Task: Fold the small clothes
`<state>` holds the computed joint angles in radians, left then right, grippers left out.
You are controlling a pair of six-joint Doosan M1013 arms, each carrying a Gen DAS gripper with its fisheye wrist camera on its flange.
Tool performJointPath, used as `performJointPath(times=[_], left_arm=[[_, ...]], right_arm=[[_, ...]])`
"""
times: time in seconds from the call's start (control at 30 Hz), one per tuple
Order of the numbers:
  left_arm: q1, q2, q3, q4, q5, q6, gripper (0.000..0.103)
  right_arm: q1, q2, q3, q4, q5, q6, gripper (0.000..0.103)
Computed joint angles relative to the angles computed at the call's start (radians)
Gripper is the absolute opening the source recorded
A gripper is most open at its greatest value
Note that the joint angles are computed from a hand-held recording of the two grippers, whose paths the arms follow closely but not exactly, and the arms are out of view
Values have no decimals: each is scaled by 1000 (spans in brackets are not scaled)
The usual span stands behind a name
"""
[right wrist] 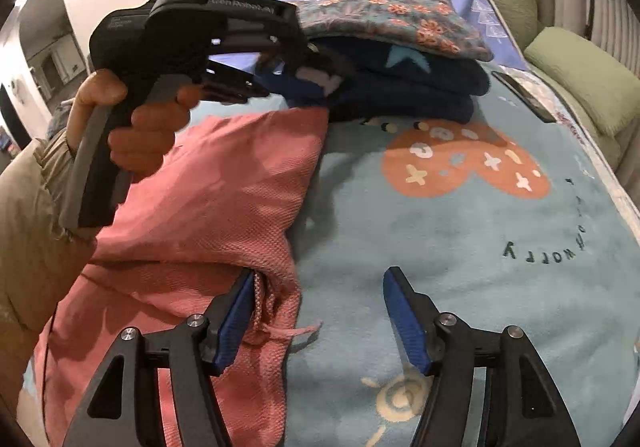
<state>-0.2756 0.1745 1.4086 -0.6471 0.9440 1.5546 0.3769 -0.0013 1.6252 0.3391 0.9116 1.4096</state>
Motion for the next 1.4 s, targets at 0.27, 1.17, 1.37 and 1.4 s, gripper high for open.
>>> performJointPath(times=[0.27, 1.17, 1.37, 1.4], left_arm=[[-46, -175, 96, 351, -60, -130, 49], [-143, -621, 526, 1063, 68, -895, 52], [-300, -708, 564, 1141, 180, -1042, 53], [-339, -721, 568, 1162, 206, -1069, 56]], right_arm=[[-5, -36, 18, -112, 0, 119, 68], [-5, -27, -27, 21, 100, 39, 38], [-37, -108, 37, 64, 124, -19, 38], [-43, -121, 47, 70, 125, -27, 38]])
